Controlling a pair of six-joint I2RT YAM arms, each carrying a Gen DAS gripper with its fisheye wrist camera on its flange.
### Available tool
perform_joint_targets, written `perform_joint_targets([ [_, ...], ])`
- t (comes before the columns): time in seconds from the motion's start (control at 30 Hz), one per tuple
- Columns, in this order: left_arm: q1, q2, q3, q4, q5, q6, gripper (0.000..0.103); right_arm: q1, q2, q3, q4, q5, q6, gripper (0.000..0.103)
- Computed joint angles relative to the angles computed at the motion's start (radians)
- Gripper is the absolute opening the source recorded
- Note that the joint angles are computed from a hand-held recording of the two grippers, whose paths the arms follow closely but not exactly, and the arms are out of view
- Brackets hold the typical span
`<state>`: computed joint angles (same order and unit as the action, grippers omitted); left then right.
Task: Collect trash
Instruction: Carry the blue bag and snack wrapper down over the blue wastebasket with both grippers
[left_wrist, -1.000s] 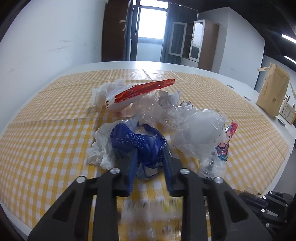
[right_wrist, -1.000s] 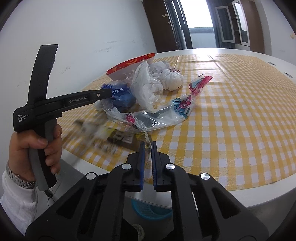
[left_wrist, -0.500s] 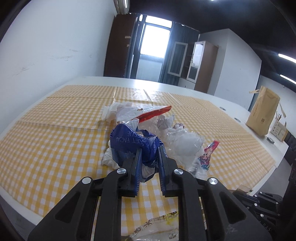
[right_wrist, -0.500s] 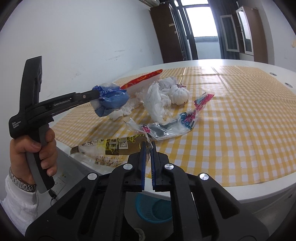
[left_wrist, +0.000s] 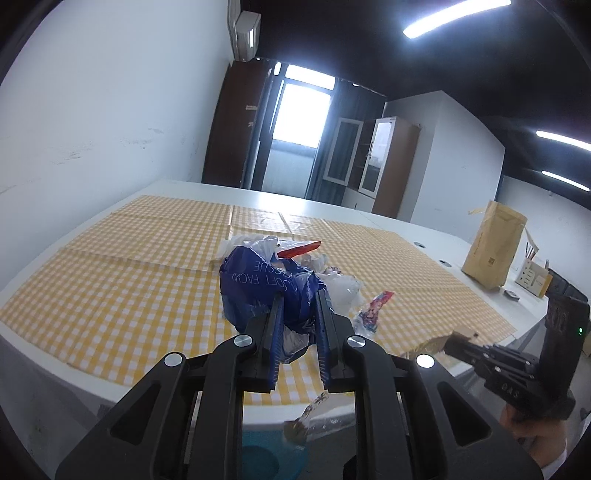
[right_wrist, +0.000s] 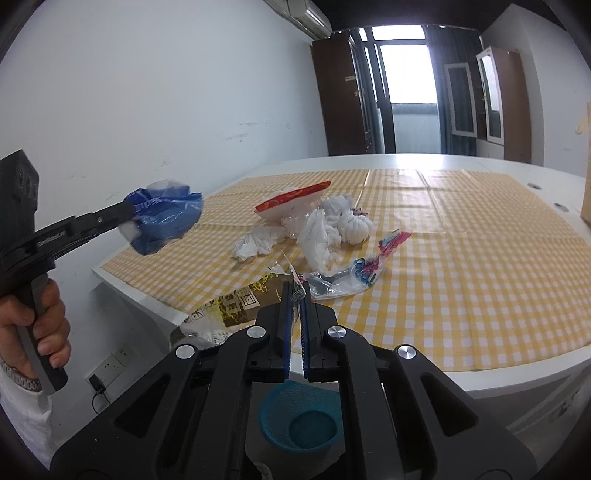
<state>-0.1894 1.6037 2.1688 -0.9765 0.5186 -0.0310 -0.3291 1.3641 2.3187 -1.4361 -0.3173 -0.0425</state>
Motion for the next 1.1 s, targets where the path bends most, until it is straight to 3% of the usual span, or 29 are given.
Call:
perform_joint_targets([
  [0.13,0.052,-0.086,-0.1,-0.012,0.07,0.031,0.015,0.029,-0.016,0.034,-0.052,0.029,-0.017,0.003],
  [0.33,0.098,-0.239,-0.331,-0.012,0.098,0.118,0.014,0.043,-0.163,-0.18,-0.071,0.06,-0.053,0.003],
  [0.57,0.174,-0.322,-0.521,-0.096,0.189,0.239,0.014,0.067,-0.265,-0.336,-0.077,0.132,-0.077,0.003],
  [0.77,0.162,-0.391,-0.655,-0.136,0.159,0.332,0.014,0.122,-0.331,-0.507,-0.039,0.187,-0.05,0.003],
  [1.1,0.063,-0.335,-0.877,0.006,0.062,0.284,0.014,0.28,-0.4,-0.834,0.113,0.35,0.033,0.003],
])
